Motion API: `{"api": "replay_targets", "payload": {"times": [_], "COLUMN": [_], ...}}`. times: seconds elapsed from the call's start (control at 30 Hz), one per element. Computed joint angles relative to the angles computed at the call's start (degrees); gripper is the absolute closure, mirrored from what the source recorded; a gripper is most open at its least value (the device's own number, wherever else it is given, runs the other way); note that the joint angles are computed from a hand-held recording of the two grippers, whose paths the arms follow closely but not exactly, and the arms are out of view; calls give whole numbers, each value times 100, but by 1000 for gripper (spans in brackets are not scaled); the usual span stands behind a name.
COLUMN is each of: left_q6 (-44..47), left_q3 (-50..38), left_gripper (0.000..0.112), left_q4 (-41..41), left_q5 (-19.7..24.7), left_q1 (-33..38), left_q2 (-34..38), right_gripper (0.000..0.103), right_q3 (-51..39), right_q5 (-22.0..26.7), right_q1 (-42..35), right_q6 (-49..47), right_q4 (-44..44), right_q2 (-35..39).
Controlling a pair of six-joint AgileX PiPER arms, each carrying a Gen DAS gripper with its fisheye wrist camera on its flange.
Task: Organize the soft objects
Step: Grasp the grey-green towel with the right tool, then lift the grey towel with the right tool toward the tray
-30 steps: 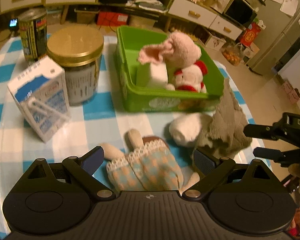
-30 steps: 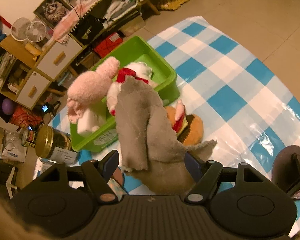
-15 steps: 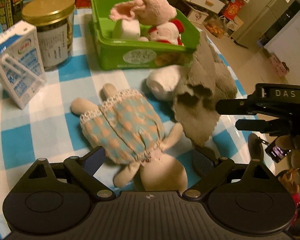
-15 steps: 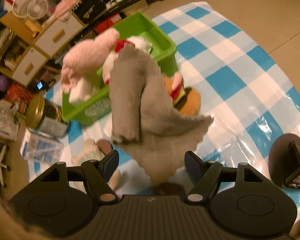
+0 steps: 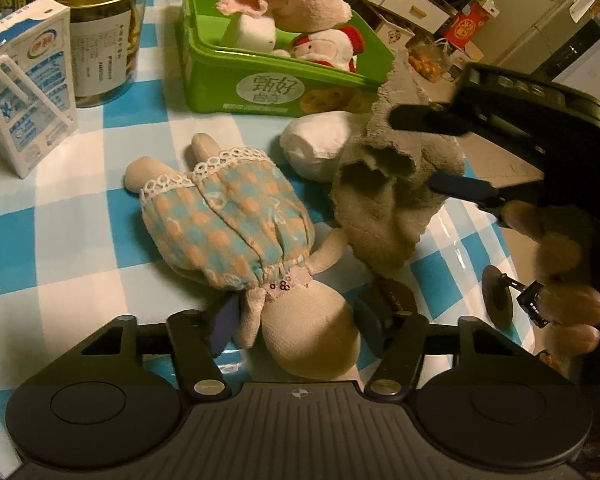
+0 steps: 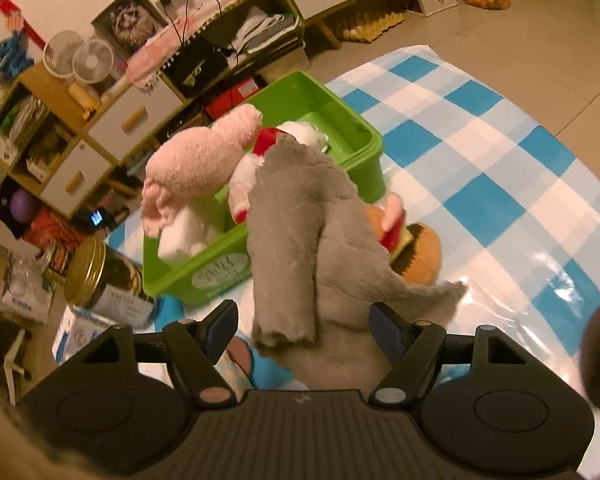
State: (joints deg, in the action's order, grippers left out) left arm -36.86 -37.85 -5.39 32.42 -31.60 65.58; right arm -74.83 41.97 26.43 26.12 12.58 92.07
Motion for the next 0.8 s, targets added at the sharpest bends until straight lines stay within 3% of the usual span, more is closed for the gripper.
{"api": "replay_targets", "payload": {"times": [0.1,0.3,0.53,0.8], "left_q6": [-91,65,551,962], "left_q3": [13,-10,-68,-80], "left_gripper": [55,60,60,60], "left_q4": [99,177,-73,-270], "left_q5": [-20,57,297,524], "left_q1": [-44,-6,345,815], "left_q2": [-28,-79,-259,-426], "right_gripper": [56,102,103,103], "right_q3": [44,-37,-199,-495], "right_q5": [-245,-67,459,1759], "right_q1": [101,187,182,59], "right_q6": [184,321,-10,-17], "right_q4": [-106,-412,-428,-906], "right_q2": [109,254,58,186]}}
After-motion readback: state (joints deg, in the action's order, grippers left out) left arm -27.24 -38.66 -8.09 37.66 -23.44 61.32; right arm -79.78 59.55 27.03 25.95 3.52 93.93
